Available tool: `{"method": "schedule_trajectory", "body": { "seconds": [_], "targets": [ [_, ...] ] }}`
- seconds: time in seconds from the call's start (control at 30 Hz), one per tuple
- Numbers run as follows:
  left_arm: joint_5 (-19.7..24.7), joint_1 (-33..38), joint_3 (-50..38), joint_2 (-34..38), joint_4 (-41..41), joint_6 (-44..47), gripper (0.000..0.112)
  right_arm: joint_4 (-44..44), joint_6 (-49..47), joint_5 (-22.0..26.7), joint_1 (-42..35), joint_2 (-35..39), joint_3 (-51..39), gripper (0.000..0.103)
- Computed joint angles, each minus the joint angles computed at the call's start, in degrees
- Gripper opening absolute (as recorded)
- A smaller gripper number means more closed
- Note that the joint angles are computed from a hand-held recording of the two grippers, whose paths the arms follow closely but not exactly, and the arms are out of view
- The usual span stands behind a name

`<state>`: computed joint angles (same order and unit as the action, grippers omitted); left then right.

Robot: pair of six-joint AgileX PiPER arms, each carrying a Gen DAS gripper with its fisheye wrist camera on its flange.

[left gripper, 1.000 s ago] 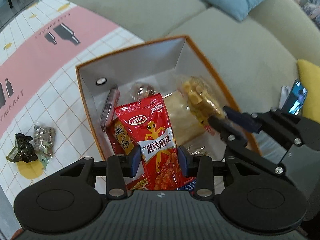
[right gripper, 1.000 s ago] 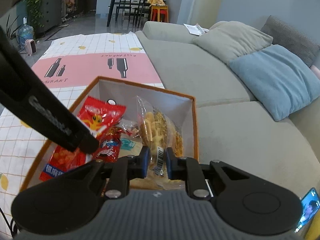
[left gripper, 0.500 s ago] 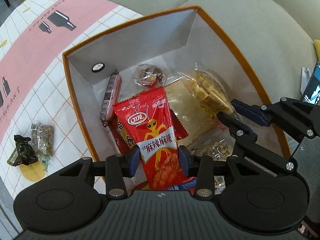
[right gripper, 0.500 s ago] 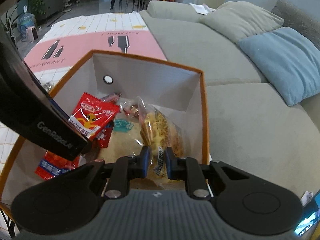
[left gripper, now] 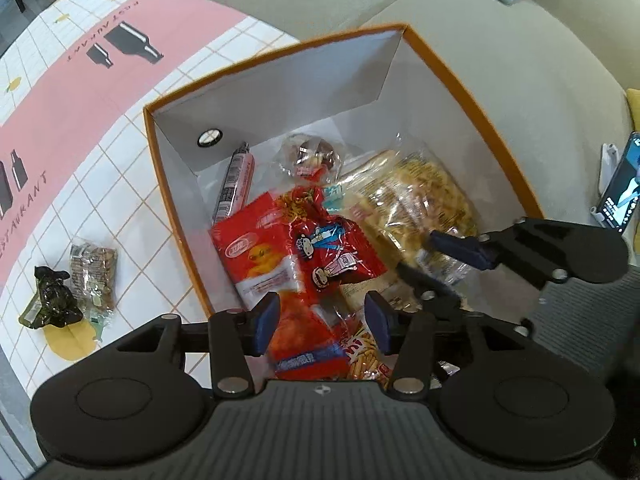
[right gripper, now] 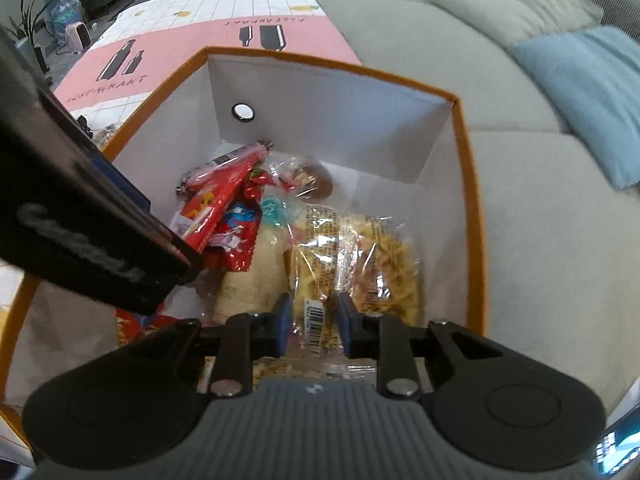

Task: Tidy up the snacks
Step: 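Lower both packets into the box and open both tools, then move both tools back to the dark green bag and small clear bag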

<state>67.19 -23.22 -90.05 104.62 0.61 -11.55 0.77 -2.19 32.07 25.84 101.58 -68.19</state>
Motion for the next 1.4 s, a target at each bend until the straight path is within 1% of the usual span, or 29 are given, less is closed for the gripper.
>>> {"method": "schedule_trajectory", "body": {
  "seconds": [0.07,0.17,0.2,0.3,0.37,0.47,0.53,0.57,0.67,0.77,0.83,0.93,0.97,1.0,1.1,1.17,1.3,1.4],
  "targets": [
    [-0.5,-0.1,0.7,-1.1,0.0,0.0,0.059,1.2,-0.2,0.9,-0.3,0.1,-0.6,0.03],
    [-1.4,-0.4,2.3,-3.3,0.3,-0.3,0.06,-0.5,2.2,1.9,0.1,-0.8,-0.8,0.03],
    [-1.7,-0.5,3.0,-4.3,0.6,-0.5,0.06,-1.4,3.4,2.0,0.4,-1.5,-0.8,0.032],
    [-3.0,-1.0,5.4,-7.4,1.7,-1.3,0.06,-4.5,7.5,1.4,1.5,-4.7,0.8,0.042],
    [-5.0,-1.3,8.1,-10.7,2.8,-2.9,0.06,-6.6,10.9,1.0,2.6,-7.7,2.0,0.042],
    [-7.7,-2.3,11.8,-15.5,5.8,-6.6,0.06,-9.4,16.7,-0.6,4.4,-11.6,3.8,0.046],
    [-8.7,-2.7,14.0,-18.5,7.9,-9.3,0.06,-11.4,21.6,-2.2,6.0,-14.1,5.3,0.054],
    [-9.0,-2.8,14.8,-19.6,8.7,-10.3,0.06,-11.8,23.4,-2.7,6.9,-14.9,5.8,0.056],
    [-10.1,-2.4,18.0,-23.8,10.6,-12.8,0.06,-12.8,28.2,-3.3,9.4,-16.8,6.7,0.056],
    [-10.7,-1.6,21.1,-27.9,11.6,-14.1,0.06,-15.8,34.4,-3.4,12.9,-17.4,6.8,0.057],
    [-11.4,-0.6,23.2,-30.4,11.3,-13.5,0.06,-17.0,37.2,-3.2,15.0,-17.0,6.3,0.059],
    [-12.7,1.3,26.6,-34.1,10.8,-11.9,0.06,-18.4,40.3,-2.7,18.2,-16.1,5.5,0.059],
    [-13.1,1.7,27.6,-35.1,11.2,-11.7,0.057,-18.7,40.9,-2.3,19.2,-15.8,5.0,0.059],
    [-13.8,2.1,29.0,-36.3,12.0,-11.9,0.052,-19.2,41.4,-2.3,20.2,-15.2,4.6,0.059],
    [-14.7,3.6,32.3,-39.4,14.6,-13.5,0.045,-20.4,42.9,-1.7,22.7,-13.8,3.3,0.059],
    [-15.6,6.3,34.3,-41.1,14.8,-13.6,0.044,-20.6,43.2,-1.2,24.1,-12.5,1.7,0.059],
    [-18.2,14.2,37.5,-43.8,12.9,-9.0,0.044,-20.9,42.8,-0.3,26.2,-9.4,-1.5,0.059],
    [-19.6,20.8,38.7,-44.1,10.9,-4.7,0.044,-20.1,41.2,0.0,27.0,-6.3,-4.7,0.059]
  ]
}}
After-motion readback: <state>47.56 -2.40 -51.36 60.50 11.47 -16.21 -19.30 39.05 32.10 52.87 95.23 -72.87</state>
